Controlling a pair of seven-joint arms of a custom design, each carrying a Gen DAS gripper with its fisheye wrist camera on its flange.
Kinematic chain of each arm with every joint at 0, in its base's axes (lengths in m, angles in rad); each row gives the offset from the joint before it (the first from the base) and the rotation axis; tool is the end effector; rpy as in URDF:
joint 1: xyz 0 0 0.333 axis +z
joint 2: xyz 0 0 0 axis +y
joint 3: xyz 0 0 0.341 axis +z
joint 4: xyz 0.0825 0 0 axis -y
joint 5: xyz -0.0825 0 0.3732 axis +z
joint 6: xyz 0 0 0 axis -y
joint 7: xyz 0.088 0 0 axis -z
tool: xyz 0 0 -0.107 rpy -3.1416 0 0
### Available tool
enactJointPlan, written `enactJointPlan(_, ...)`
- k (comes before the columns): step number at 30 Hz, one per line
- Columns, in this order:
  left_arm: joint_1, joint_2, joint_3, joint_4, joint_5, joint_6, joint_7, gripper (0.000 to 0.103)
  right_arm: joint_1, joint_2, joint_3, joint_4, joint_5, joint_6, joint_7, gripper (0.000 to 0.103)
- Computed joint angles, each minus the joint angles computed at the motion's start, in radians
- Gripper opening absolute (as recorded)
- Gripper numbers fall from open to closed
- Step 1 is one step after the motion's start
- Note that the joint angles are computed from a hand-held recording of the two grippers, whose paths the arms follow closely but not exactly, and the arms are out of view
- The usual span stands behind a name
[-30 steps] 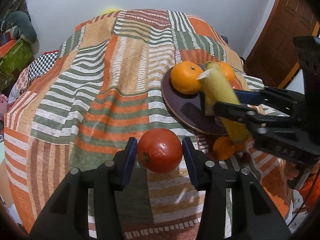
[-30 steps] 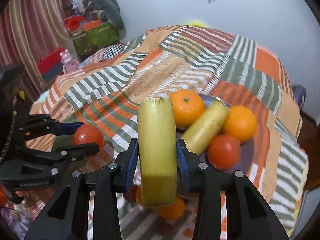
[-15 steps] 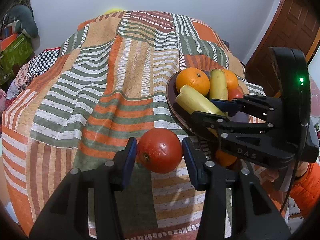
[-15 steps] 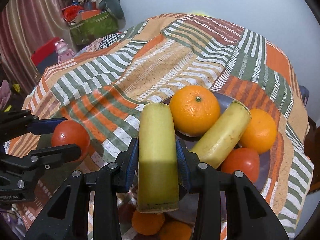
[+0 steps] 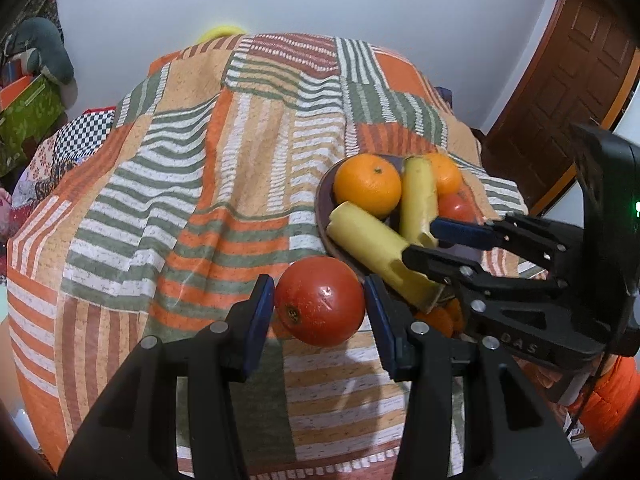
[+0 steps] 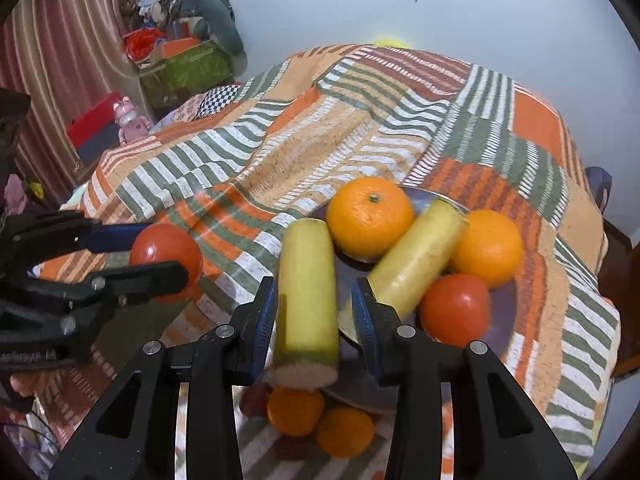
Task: Organize fruits
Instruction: 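Lower the yellow fruit onto the plate rim and open the right tool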
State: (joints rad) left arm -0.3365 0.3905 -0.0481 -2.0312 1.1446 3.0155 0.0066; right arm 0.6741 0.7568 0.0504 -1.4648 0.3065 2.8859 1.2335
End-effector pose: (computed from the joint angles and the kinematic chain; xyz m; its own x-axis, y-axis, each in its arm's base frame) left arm 0.5453 -0.2910 0.3242 0.0233 -0.9818 0.1886 -0.7933 -0.1330 -0.5942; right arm 0.5985 0.4921 0.3316 0.7087 -0.7021 -0.0688 -0.5772 -0.5210 -0.6289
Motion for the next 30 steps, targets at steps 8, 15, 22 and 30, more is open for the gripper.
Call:
enactJointPlan(8, -0.002, 0.047, -0.047, 0.094, -0.106, -0.068, 0.136, 0.046, -0.051, -0.098, 0.014, -0.166, 0.062, 0.097, -0.019, 0.035)
enactJointPlan(15, -0.007, 0.143, -0.081, 0.229, -0.259, -0.129, 0.308, 0.046, -0.103, -0.141, 0.049, -0.248, 0.113, 0.159, -0.069, 0.036)
enactJointPlan(22, -0.042, 0.237, -0.081, 0.374, -0.364, -0.215, 0.451, 0.046, -0.199, -0.154, 0.16, -0.285, 0.205, 0.199, -0.18, 0.036)
enactJointPlan(30, -0.078, 0.251, -0.042, 0.402, -0.373, -0.209, 0.433, 0.05, -0.201, -0.153, 0.163, -0.289, 0.256, 0.201, -0.24, 0.036)
